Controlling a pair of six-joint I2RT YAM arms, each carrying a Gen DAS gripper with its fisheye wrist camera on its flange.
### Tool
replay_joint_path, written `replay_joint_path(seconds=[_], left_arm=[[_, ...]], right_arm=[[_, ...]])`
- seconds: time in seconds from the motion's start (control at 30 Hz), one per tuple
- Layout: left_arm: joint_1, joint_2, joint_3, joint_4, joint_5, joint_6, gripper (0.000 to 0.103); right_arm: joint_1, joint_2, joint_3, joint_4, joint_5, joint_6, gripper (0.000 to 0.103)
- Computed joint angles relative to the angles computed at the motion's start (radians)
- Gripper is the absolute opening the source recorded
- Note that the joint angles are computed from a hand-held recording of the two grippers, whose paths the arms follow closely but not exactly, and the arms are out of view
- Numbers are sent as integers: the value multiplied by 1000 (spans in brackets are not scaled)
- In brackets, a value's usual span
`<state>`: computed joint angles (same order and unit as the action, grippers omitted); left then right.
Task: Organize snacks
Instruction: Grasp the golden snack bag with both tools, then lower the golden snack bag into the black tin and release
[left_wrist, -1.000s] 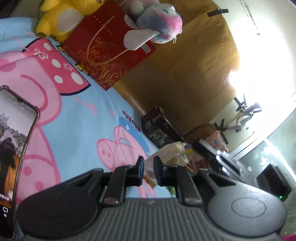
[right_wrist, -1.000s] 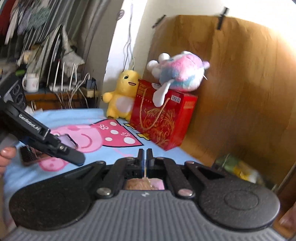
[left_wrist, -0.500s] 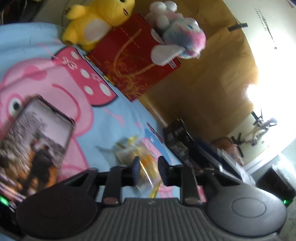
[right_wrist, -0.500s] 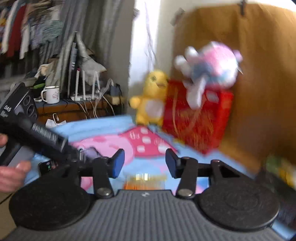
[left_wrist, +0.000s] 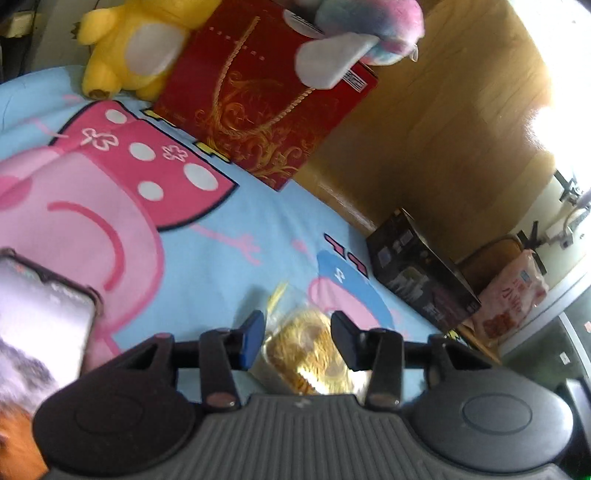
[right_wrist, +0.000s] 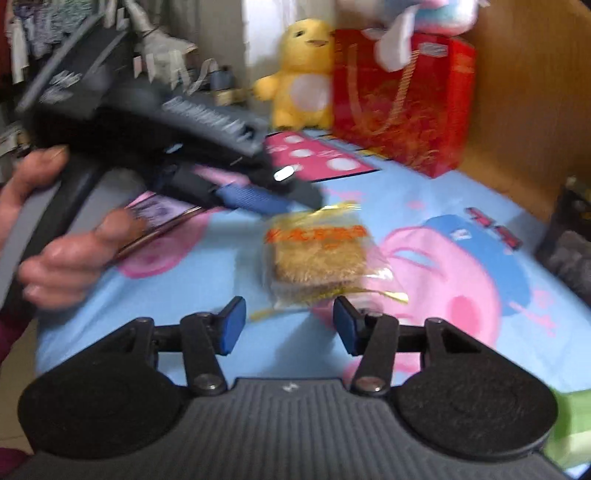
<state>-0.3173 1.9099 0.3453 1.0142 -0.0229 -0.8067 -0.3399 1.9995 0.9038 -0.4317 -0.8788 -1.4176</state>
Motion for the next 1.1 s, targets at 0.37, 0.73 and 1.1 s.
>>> replay_joint_path(seconds=[0.37, 0.73, 1.1], left_arm=[[-150, 53, 104, -49, -21, -62, 40], [-132, 133, 627, -411, 103, 95, 40], [-117, 546, 1423, -830, 13, 167, 44]], right_arm=[[-104, 66, 110, 8, -30, 39, 46], [-186, 119, 266, 327, -170, 341, 46], [-75, 424, 721, 446, -26, 725, 50]])
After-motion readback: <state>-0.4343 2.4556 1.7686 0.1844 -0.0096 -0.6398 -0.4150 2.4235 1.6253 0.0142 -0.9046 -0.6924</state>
